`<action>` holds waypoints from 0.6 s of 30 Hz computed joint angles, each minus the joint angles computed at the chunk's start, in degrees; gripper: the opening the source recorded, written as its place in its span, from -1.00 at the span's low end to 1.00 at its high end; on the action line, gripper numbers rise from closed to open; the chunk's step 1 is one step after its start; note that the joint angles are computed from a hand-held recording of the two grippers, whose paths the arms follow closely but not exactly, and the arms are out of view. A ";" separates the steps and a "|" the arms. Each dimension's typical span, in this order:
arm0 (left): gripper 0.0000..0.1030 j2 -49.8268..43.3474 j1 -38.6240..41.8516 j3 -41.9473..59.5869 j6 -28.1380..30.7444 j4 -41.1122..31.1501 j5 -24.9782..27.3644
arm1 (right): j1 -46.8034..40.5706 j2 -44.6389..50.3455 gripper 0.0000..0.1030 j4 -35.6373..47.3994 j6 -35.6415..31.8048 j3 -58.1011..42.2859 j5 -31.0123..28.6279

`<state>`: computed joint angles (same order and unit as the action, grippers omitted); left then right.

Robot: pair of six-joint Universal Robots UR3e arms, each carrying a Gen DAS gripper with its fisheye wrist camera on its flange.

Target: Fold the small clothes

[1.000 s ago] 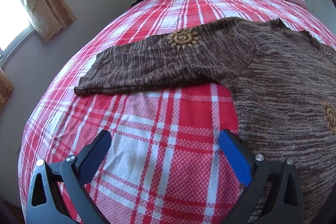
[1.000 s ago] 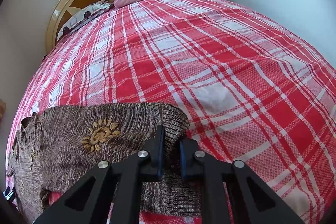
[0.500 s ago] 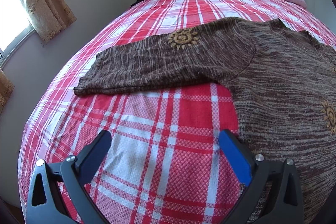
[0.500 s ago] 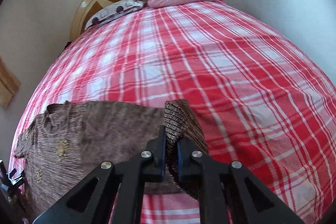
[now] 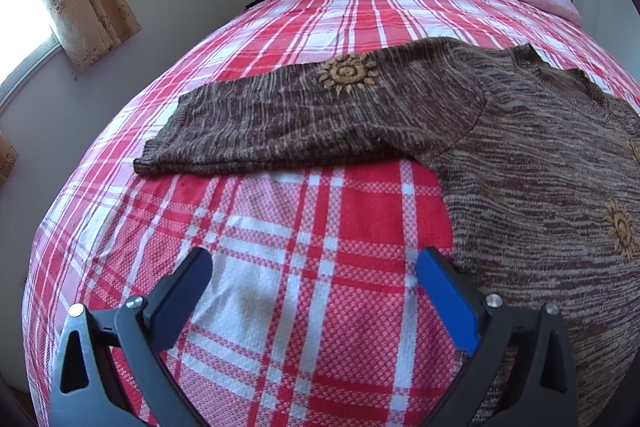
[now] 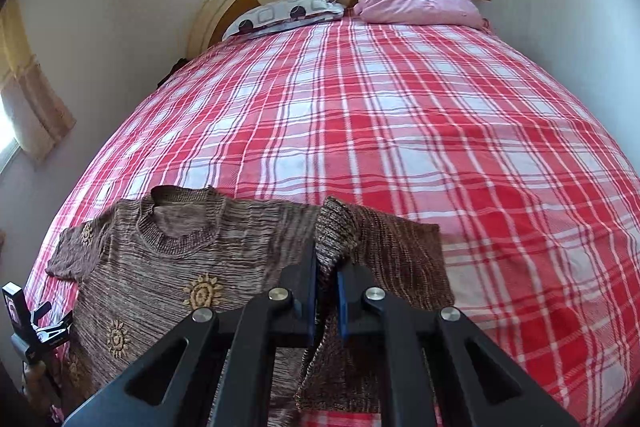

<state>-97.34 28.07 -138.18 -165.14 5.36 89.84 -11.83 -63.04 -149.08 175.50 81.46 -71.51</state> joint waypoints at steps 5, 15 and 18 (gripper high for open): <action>1.00 3.33 2.03 -3.55 -0.21 3.54 -2.25 | 3.64 4.41 -0.85 0.93 0.98 -3.67 -0.22; 1.00 21.34 -9.16 1.48 2.10 -11.68 -5.31 | 0.18 5.84 -0.38 -3.88 -2.57 5.52 11.56; 1.00 15.36 -20.14 9.89 -0.52 -16.77 -4.49 | -5.86 -0.64 0.12 -14.56 -1.35 18.55 16.63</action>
<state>-81.99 7.93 -128.29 -165.66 -11.40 85.35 -17.69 -63.68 -163.63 174.15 100.01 -54.88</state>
